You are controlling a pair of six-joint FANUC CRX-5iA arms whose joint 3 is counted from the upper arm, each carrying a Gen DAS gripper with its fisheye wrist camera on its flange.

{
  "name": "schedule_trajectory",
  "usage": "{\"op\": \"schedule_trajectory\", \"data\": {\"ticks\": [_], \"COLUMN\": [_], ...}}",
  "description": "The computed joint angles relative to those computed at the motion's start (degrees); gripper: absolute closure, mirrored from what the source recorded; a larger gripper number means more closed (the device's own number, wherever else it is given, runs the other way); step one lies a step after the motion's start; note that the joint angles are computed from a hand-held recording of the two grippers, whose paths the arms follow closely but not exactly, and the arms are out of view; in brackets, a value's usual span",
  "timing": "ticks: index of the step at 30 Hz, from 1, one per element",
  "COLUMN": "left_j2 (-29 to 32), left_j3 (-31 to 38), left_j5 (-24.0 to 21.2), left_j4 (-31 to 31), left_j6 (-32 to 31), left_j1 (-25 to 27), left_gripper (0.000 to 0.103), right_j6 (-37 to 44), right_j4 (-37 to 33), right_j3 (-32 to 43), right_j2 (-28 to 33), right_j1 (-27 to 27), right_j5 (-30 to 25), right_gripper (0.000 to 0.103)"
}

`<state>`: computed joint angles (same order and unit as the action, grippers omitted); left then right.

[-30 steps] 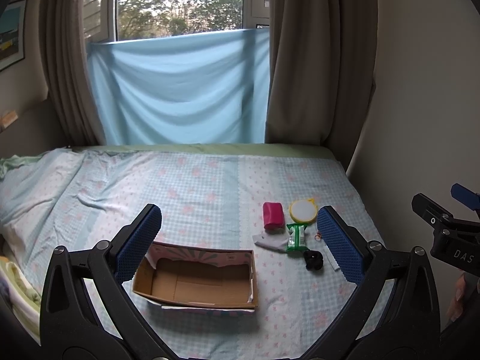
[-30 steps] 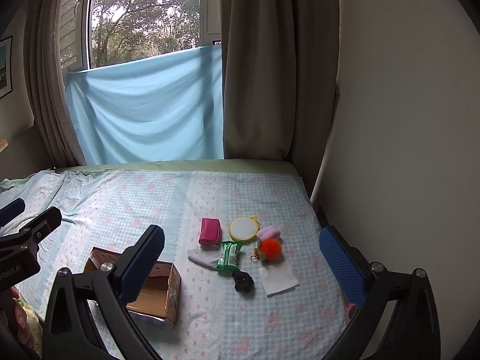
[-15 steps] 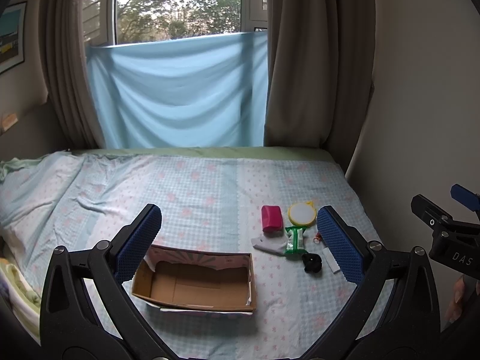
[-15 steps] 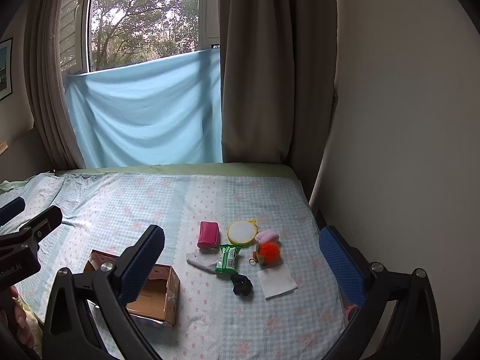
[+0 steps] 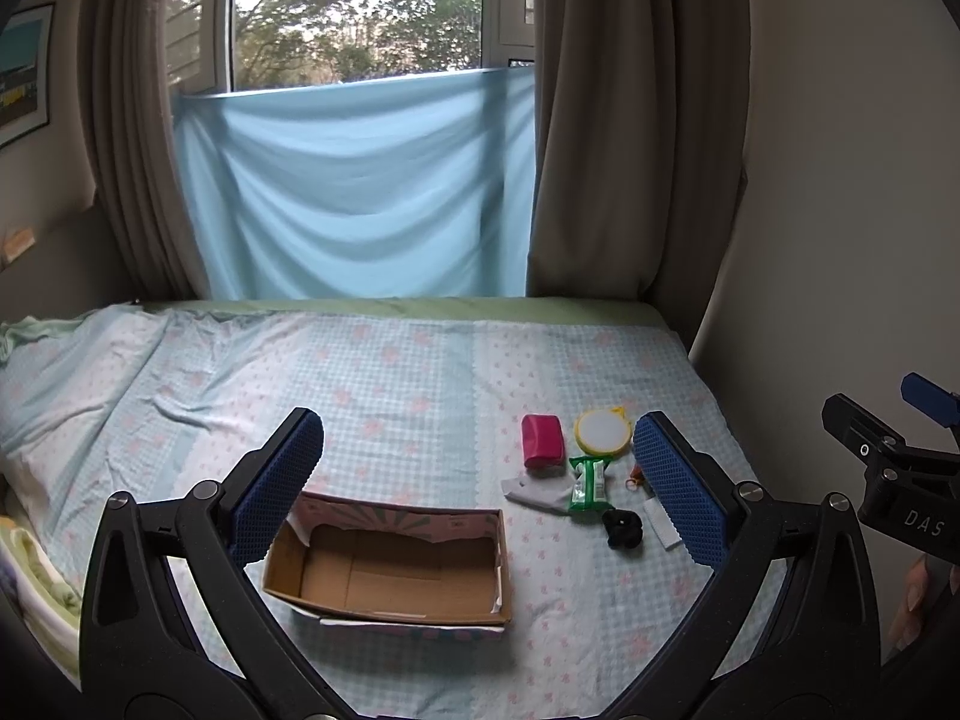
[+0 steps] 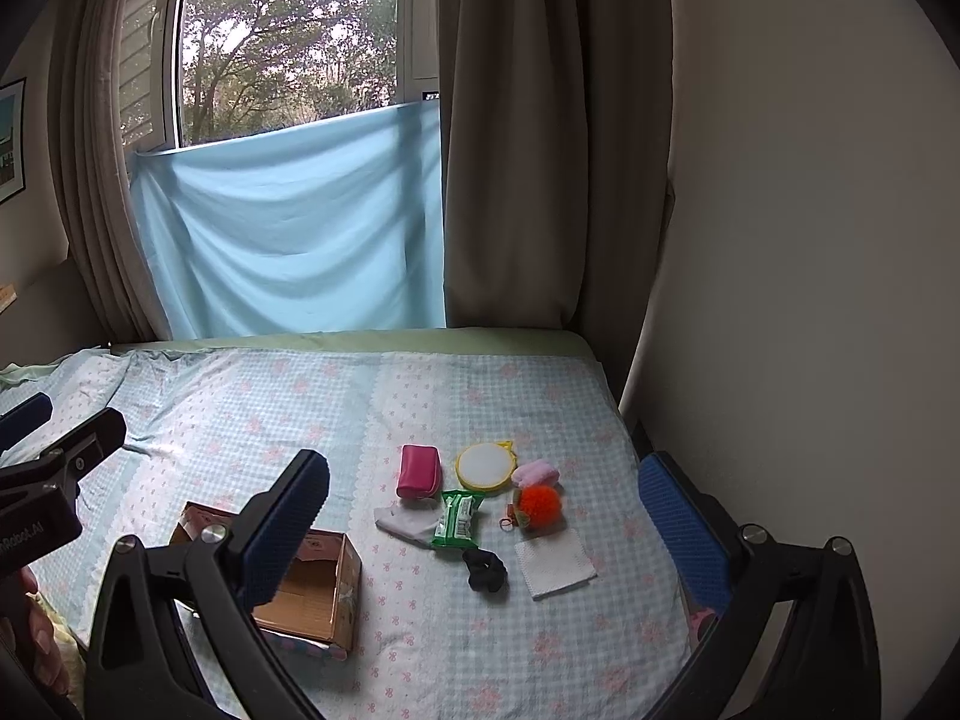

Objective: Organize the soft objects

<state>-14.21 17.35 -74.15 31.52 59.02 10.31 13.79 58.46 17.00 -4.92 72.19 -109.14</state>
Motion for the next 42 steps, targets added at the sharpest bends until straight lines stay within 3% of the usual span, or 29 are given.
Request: {"op": "schedule_trajectory", "data": {"ticks": [22,32,36,42], "left_j2": [3.78,15.66,22.21,34.91], "left_j3": [3.84,13.79,18.37,27.62], "left_j5": [-2.36,-2.24,-2.04,-5.91], "left_j4": [-0.36,-5.2,-9.01,-14.42], "left_j6": [0.5,1.81,4.68,9.55], "left_j1": [-0.46,-7.88,-12.76,-20.48], "left_gripper": [0.0,0.0,0.0,0.0], "right_j6": [0.28,-2.29,-1.91,-0.58], "right_j4": [-1.79,-8.72,-12.28,-18.14], "right_j3": [2.75,0.18,-4.36,-13.05], "right_j2": [1.89,1.49,0.04,-2.14], "right_j1": [-1.85,-10.42,-16.2,-27.29], "right_j5": [0.31,2.93,7.24,17.21], "right_gripper": [0.0,0.0,0.0,0.0]}}
